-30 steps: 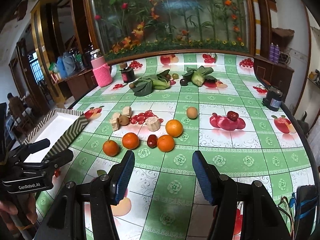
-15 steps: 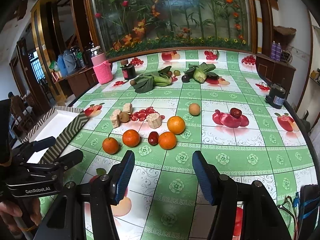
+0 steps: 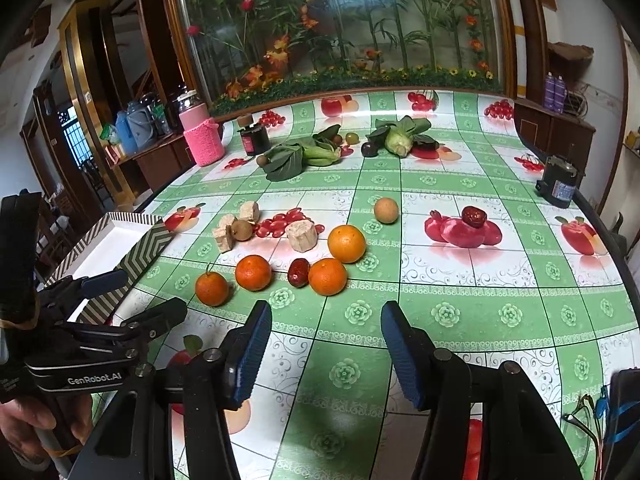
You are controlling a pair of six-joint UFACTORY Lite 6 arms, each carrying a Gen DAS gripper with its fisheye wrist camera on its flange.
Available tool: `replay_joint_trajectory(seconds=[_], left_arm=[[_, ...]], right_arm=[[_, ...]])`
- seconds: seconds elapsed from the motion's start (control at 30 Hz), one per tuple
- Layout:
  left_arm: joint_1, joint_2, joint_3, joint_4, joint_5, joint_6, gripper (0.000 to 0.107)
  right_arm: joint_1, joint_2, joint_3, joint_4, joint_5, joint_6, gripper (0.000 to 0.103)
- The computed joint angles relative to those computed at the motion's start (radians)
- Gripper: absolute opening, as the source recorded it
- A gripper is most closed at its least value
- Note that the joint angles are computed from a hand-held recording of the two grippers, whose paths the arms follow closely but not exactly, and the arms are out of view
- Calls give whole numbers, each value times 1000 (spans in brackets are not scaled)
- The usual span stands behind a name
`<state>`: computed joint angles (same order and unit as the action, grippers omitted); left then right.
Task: Organize fruits
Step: 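Move the left tool toward the orange nearest the tray, then grasp the orange with the left tool and lift it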
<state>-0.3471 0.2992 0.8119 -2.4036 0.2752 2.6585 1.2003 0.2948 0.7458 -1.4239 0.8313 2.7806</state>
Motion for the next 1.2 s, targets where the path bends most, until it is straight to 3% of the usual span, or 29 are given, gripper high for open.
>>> replay_joint_trajectory(seconds=[0.23,0.53,0.83,1.0,1.2], left_arm=[[-29,68,69,88,-36,-94,101],[-60,102,102,-13,-59,-17,101],[-77,152,150,38,-70,-60,95],[-88,196,190,54,-79,-76,76],[-69,244,237,307,-56,-332,35]], right_arm=[[-21,-7,-35,-56,-28,65,56],[-43,-5,-37,-69,-44,59,56],[-57,4,-50,-112,-63,100,56],[-67,15,-43,-130,-75,102,56],[-80,25,-30,-159,-91,105,56]])
